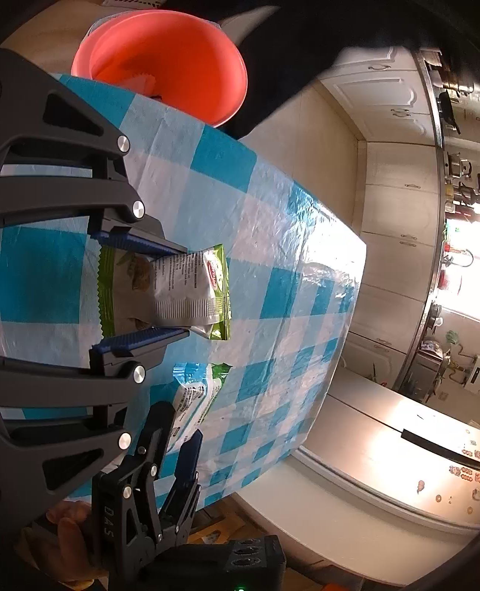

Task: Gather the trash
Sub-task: 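Lift both bags and carry them to the red bucket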

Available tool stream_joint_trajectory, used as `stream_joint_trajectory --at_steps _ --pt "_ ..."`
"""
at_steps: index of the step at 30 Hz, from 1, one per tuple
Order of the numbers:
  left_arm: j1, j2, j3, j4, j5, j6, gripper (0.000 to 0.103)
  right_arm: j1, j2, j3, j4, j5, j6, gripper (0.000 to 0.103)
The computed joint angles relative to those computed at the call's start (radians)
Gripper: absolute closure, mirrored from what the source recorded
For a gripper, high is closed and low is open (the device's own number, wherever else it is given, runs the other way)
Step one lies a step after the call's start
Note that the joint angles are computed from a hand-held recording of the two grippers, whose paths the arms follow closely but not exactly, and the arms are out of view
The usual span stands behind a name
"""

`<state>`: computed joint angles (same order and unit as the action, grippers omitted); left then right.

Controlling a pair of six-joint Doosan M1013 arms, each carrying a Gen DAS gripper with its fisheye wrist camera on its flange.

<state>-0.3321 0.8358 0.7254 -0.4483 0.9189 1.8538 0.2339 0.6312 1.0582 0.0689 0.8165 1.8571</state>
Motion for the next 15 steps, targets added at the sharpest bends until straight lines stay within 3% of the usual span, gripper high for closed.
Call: stream_joint_trajectory --at_steps 9,15 --pt "0.019 -0.019 0.024 0.01 -0.051 -0.033 0.064 0.013 0.049 -0.097 0.023 0.037 -0.07 0.029" --pt "0.042 -0.033 0.037 0.061 -0.096 -0.107 0.064 0.028 0.113 -0.22 0.066 0.088 -0.157 0.029"
